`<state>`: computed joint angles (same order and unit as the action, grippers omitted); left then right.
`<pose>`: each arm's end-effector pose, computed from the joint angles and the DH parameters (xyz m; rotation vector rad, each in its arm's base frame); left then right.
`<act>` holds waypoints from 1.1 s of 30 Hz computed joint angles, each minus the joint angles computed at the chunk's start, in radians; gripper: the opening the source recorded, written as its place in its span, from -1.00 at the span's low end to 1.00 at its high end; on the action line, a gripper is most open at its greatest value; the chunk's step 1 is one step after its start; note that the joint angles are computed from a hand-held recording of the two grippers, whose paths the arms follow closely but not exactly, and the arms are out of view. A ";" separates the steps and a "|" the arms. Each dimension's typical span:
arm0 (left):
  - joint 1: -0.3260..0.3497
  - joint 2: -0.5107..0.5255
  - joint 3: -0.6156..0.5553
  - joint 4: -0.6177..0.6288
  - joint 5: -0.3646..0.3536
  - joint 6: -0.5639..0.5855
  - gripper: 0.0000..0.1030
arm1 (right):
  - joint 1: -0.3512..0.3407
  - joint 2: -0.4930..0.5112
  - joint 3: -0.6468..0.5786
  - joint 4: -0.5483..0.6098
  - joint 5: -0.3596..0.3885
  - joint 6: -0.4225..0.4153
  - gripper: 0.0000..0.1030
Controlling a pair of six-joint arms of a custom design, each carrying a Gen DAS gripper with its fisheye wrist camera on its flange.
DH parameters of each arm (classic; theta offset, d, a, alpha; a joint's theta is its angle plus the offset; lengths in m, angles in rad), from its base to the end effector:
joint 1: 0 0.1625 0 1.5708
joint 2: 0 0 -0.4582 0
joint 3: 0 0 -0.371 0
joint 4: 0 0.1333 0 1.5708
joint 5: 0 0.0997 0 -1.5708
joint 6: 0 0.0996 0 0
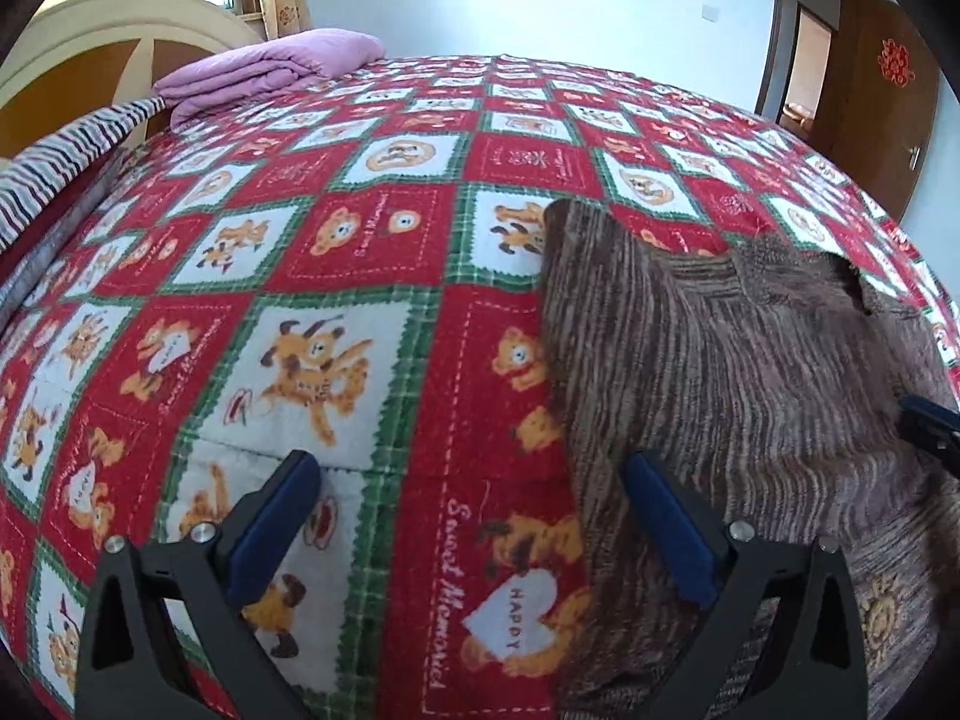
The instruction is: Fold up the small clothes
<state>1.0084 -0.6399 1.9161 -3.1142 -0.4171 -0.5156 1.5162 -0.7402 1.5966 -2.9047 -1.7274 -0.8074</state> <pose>-0.1206 -0.6121 0.0685 -0.1342 2.0988 -0.9414 0.0786 -0.7205 0.1497 0.9641 -2.5824 0.5191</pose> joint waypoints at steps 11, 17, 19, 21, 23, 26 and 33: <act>-0.015 -0.006 0.019 0.064 0.031 -0.071 1.00 | -0.103 -0.109 0.081 -0.142 -0.120 -0.041 -0.23; -0.017 -0.009 0.030 0.052 0.029 -0.074 1.00 | -0.104 -0.099 0.111 -0.223 -0.124 -0.067 -0.22; -0.020 -0.010 0.037 0.050 0.031 -0.082 1.00 | -0.111 -0.102 0.100 -0.195 -0.106 -0.052 -0.21; -0.022 -0.014 0.045 0.047 0.028 -0.089 1.00 | -0.117 -0.111 0.090 -0.156 -0.087 -0.030 -0.21; -0.025 -0.020 0.050 0.057 0.026 -0.098 1.00 | -0.110 -0.117 0.098 -0.169 -0.093 -0.032 -0.21; -0.028 -0.034 0.049 0.099 0.027 -0.126 1.00 | -0.096 -0.137 0.122 -0.189 -0.074 -0.020 -0.20; -0.031 -0.023 0.038 0.136 0.056 -0.147 1.00 | -0.072 -0.115 0.120 -0.187 -0.158 -0.047 0.10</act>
<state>0.9778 -0.6629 1.9545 -2.9779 -0.3608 -0.6621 1.4439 -0.8556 1.7162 -3.0917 -1.8854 -0.8545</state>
